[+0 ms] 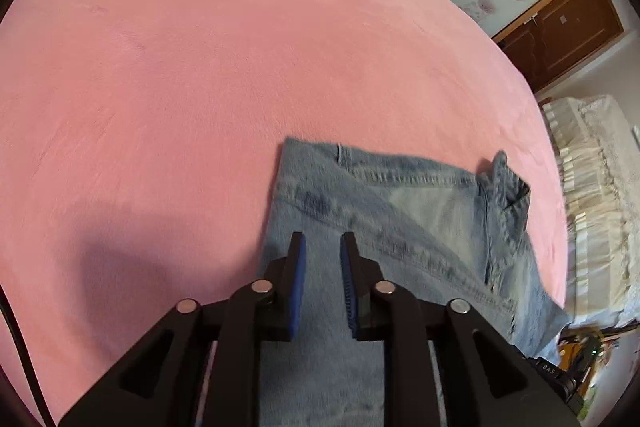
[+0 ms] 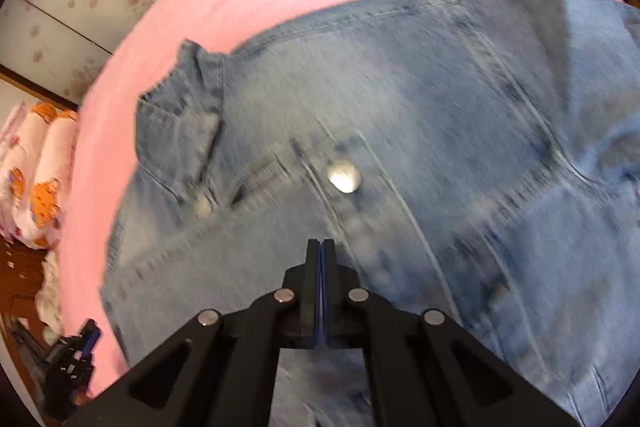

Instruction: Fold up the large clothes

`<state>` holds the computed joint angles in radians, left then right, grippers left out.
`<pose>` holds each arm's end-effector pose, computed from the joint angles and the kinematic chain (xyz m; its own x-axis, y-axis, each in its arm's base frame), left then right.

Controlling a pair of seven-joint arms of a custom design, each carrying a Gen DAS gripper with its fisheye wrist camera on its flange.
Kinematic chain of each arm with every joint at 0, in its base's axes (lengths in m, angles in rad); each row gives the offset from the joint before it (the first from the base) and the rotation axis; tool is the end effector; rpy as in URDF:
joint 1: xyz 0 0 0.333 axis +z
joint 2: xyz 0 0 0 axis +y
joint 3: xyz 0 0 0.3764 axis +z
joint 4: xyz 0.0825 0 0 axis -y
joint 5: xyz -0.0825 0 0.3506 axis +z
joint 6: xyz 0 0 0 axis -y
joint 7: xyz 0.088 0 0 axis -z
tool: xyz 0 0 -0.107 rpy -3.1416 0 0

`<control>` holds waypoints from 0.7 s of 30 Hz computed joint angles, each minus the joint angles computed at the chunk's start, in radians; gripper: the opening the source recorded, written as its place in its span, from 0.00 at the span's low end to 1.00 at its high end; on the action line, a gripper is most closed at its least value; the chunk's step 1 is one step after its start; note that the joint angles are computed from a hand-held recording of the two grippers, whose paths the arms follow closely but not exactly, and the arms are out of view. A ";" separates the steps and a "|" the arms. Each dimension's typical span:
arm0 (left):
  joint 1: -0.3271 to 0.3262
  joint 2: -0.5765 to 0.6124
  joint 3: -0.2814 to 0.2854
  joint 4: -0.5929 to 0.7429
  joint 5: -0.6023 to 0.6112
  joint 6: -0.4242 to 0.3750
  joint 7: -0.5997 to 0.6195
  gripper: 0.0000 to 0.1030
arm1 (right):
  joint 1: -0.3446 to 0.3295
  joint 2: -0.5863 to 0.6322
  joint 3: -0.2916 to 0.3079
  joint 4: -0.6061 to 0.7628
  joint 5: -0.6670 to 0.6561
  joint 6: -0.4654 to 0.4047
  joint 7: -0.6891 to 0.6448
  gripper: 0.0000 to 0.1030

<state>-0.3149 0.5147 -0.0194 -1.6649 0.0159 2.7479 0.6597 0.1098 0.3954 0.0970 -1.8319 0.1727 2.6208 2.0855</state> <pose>0.6843 -0.2353 0.4444 0.4222 -0.8016 0.4232 -0.7506 -0.5709 -0.3327 0.6594 0.1253 0.4355 -0.3779 -0.8642 -0.3321 -0.8538 0.4640 -0.2360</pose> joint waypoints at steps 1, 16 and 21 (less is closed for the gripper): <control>-0.036 -0.010 0.030 -0.005 0.033 -0.021 -0.030 0.22 | 0.005 -0.015 -0.002 -0.020 -0.009 0.003 -0.001 0.00; -0.198 -0.125 -0.048 -0.093 0.303 -0.237 -0.303 0.54 | -0.073 -0.290 0.019 -0.376 0.452 -0.008 -0.373 0.05; -0.233 -0.081 -0.111 0.022 0.278 -0.334 -0.278 0.59 | -0.066 -0.373 -0.071 -0.429 0.509 -0.123 -0.464 0.31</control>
<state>-0.5477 0.4337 -0.1308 -1.6424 0.2942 2.4143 0.3815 0.0435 0.0227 0.0263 -2.2607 0.6812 2.4978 1.6219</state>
